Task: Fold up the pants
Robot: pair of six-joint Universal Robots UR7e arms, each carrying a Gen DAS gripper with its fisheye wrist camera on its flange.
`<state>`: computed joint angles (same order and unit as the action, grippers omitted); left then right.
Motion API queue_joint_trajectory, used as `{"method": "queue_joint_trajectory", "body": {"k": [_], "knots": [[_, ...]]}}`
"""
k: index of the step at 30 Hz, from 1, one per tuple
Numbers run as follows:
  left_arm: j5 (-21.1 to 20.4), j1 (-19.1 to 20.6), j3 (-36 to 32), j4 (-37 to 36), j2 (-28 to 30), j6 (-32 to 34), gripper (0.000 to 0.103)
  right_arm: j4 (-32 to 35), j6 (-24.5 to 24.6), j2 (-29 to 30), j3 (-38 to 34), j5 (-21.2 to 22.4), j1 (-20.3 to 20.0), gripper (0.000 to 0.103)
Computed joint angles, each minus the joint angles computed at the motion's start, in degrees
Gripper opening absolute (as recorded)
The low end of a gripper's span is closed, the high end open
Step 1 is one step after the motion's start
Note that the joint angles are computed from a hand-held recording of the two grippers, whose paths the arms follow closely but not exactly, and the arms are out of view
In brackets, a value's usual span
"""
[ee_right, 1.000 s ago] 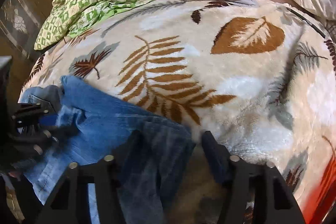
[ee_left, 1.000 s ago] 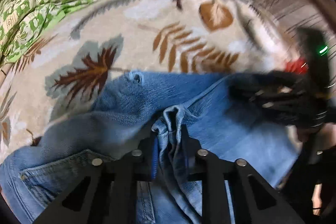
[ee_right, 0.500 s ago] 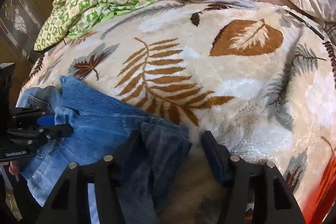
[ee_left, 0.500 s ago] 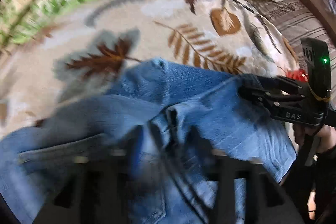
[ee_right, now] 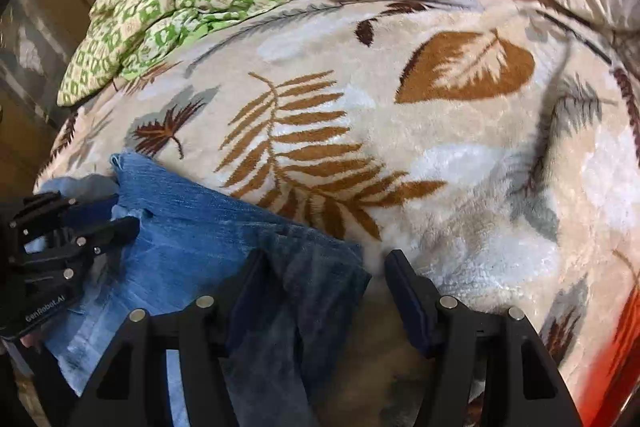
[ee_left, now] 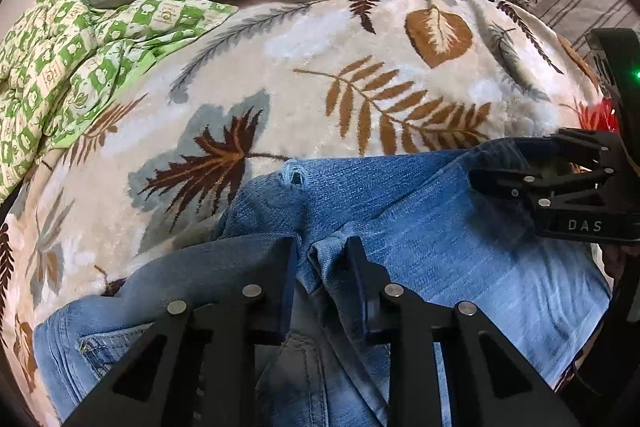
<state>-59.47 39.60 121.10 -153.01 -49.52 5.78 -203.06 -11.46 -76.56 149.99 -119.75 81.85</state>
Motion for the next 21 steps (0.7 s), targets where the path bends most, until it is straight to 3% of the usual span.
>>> {"method": "queue_joint_trajectory", "body": {"k": [2,4,5,8,13,15,17,19,21], "knots": [[-2.1,1.4,-0.8,1.6,-1.1,-1.4,0.018,-1.1,-0.6,0.5,0.1,0.1,-0.1,0.063],[2.9,2.1,-1.1,3.4,-0.4,-4.1,0.0,-2.1,-1.1,0.9,0.4,0.3,-0.3,0.061],[4.1,2.9,-0.7,3.2,-0.5,-3.7,0.001,-2.4,-1.3,1.0,0.3,-0.1,-0.2,0.06],[-1.3,6.1,-0.2,1.7,-2.6,-5.4,0.001,-3.7,-1.4,1.3,0.8,-0.5,-0.2,0.06],[-2.0,4.4,0.7,1.7,-4.3,-5.0,0.001,-2.7,-1.0,0.7,0.7,-0.5,0.3,0.061],[-4.0,4.1,1.2,2.3,-5.8,-5.2,0.021,-0.9,-0.6,-2.0,1.7,2.2,-0.8,0.067],[-3.5,2.9,2.7,1.7,-7.5,-5.0,0.076,2.5,1.5,-4.9,2.3,2.7,-0.6,0.077],[-4.2,1.5,4.6,0.6,-9.9,-4.6,0.085,2.9,2.6,-7.4,3.7,2.0,1.2,0.084],[-4.4,0.3,5.5,2.4,-12.4,-4.7,0.085,2.0,2.5,-8.9,5.0,0.2,3.7,0.087]]}}
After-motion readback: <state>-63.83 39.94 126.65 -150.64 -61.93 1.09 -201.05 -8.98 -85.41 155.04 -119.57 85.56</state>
